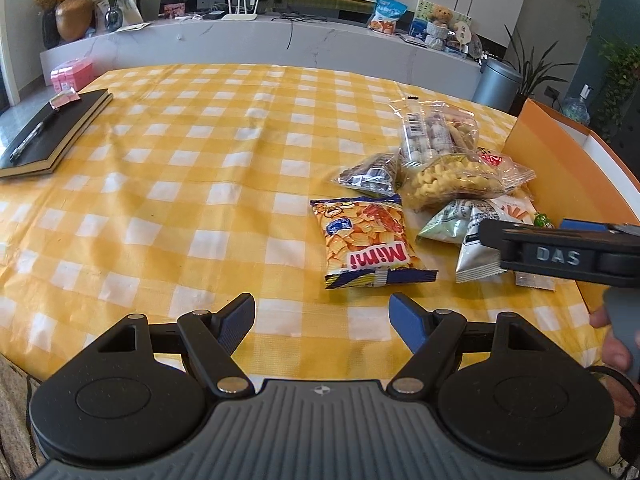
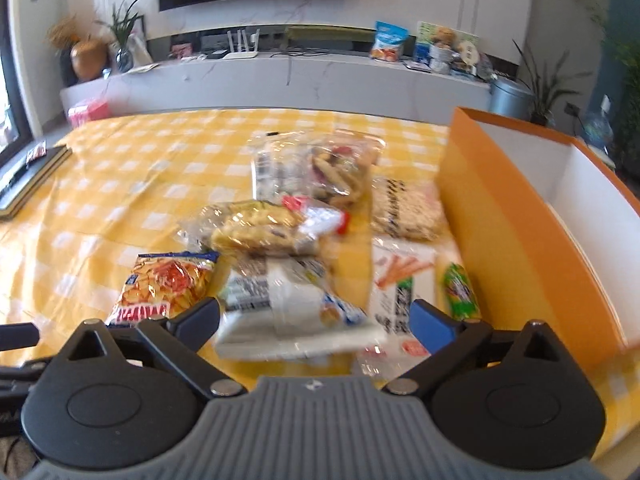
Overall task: Organize snacks
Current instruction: 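Grasp the white bread bag with the right gripper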
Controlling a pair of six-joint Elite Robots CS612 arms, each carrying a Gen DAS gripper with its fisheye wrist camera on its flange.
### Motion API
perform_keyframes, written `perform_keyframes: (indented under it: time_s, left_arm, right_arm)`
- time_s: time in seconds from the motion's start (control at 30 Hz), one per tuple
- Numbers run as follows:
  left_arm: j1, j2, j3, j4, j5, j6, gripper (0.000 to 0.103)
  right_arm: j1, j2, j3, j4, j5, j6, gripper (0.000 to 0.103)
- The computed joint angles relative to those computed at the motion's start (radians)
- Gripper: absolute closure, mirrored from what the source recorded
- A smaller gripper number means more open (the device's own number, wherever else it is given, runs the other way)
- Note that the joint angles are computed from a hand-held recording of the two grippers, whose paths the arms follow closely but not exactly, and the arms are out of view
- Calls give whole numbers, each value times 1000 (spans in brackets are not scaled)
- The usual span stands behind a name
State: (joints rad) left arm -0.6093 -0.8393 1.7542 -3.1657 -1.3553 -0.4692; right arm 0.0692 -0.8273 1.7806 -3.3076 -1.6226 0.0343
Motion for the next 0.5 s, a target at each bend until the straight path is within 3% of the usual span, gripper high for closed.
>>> perform_keyframes:
  time_s: [0.13,0.27,0.4,0.5]
  left_arm:
    - [5,0,-5,26,-13,-13,13]
    - [6,1,-8,32,-13,-15,13]
    - [5,2,-10,41,-13,-15,13]
    - [6,2,-12,49,-11,-16,13]
  right_arm:
    - [9,31,-59,65,9,-19,3]
    - [28,63,-117,157,-36,-47,4]
    - [40,83,-135,156,-78,-64,26]
    - [42,81,-124,134,-89,-104,33]
